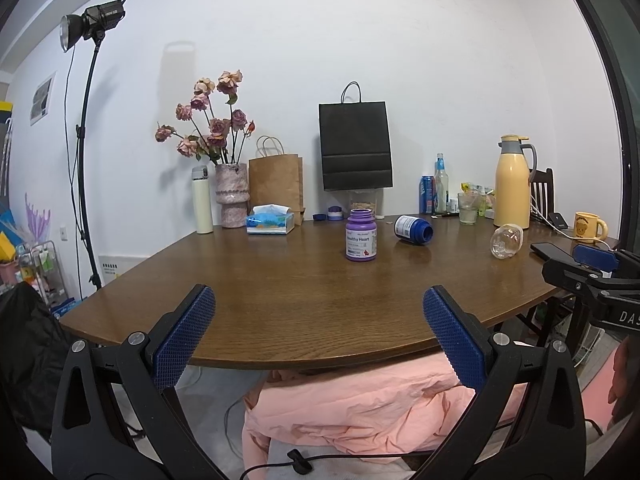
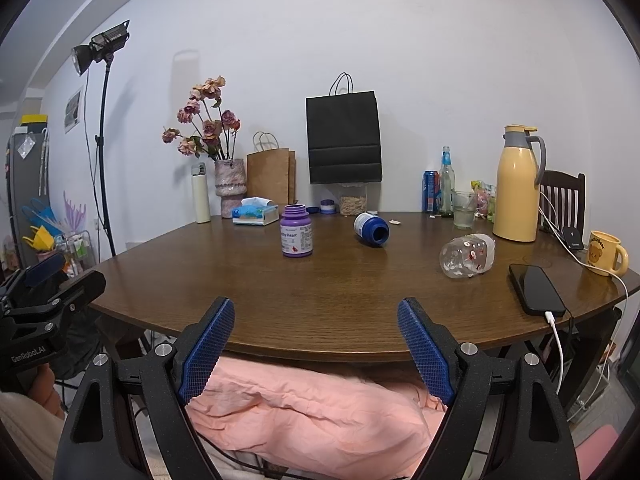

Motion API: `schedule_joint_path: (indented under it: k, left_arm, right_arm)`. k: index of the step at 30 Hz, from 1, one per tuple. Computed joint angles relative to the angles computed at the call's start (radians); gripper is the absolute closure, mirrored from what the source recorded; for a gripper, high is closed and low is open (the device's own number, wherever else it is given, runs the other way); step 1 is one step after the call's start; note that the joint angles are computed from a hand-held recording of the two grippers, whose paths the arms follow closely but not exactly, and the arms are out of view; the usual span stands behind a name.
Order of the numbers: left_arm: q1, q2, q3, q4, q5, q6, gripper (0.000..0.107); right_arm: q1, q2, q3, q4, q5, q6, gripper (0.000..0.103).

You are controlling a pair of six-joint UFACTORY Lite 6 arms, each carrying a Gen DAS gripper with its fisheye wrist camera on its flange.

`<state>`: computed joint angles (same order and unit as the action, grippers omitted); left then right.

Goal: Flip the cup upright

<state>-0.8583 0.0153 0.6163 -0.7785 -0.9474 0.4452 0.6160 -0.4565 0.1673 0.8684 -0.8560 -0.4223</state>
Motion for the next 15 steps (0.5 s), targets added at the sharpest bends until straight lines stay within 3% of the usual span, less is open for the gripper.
schedule_joint_path:
  k: [15]
  left_arm:
    - [0.002,0.003,-0.003,0.004,-0.008,-0.004,0.004]
  right_arm:
    - [-0.012,-0.007,0.005,-0.005,0.015,-0.007,0.015]
